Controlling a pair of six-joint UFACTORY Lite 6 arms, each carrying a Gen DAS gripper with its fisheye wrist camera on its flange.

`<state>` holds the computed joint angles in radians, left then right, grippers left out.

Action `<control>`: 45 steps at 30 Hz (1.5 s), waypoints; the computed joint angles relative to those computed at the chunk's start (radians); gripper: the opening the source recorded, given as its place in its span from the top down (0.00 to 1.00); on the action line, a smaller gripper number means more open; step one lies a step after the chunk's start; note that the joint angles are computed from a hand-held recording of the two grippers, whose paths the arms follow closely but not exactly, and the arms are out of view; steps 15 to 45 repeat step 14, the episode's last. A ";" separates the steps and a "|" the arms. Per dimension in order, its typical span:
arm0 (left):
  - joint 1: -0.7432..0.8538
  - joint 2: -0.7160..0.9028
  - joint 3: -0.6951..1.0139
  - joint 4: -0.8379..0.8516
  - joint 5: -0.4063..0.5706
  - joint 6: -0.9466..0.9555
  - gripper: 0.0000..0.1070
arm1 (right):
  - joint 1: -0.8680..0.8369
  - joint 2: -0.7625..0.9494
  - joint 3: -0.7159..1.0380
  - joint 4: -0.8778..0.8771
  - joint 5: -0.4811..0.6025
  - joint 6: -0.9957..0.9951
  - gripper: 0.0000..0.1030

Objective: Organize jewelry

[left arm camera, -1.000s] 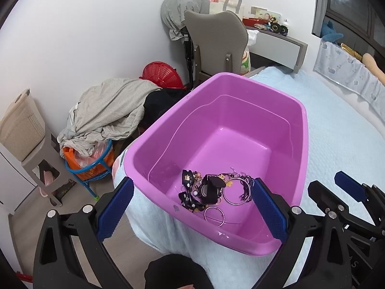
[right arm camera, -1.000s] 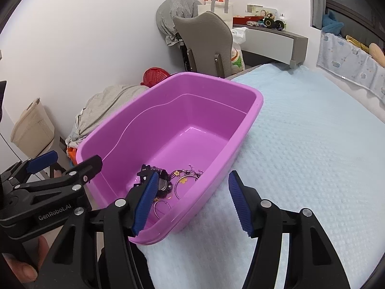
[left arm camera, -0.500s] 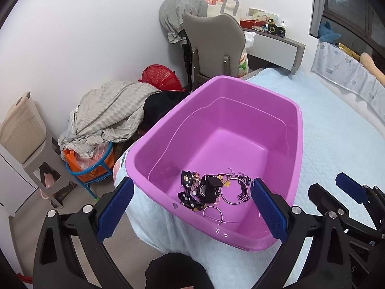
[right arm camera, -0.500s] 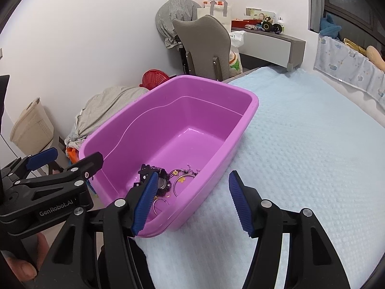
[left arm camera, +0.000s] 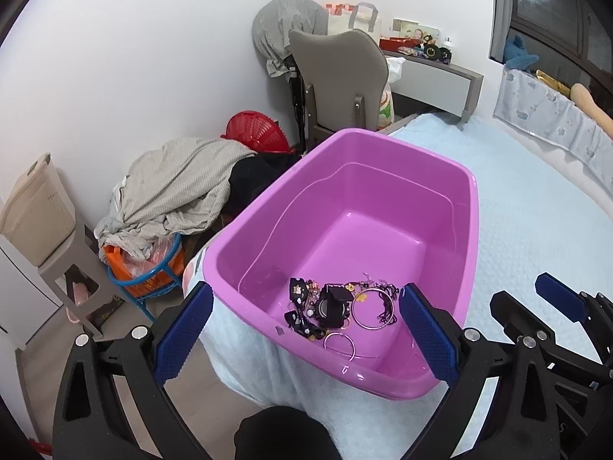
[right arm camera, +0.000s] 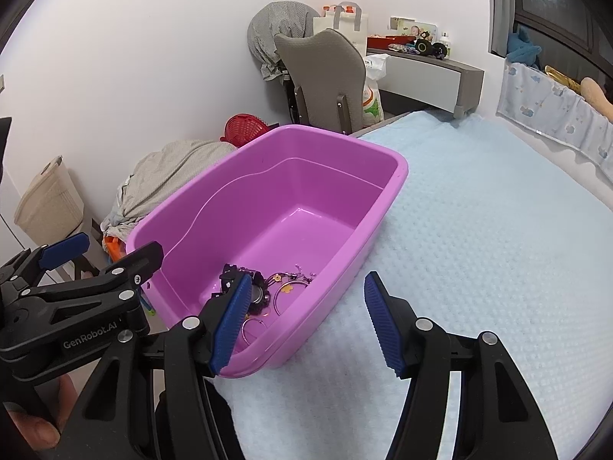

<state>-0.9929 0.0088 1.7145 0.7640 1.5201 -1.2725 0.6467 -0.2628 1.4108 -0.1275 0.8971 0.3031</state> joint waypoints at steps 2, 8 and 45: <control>-0.002 0.003 0.006 -0.001 0.001 -0.001 0.11 | 0.004 -0.001 0.000 -0.005 0.001 0.007 0.43; 0.009 0.002 0.005 -0.018 0.001 -0.004 0.11 | 0.004 -0.001 0.001 -0.006 0.001 0.007 0.43; 0.012 0.004 0.010 -0.022 0.005 -0.013 0.11 | 0.010 -0.010 -0.001 -0.027 0.004 0.026 0.42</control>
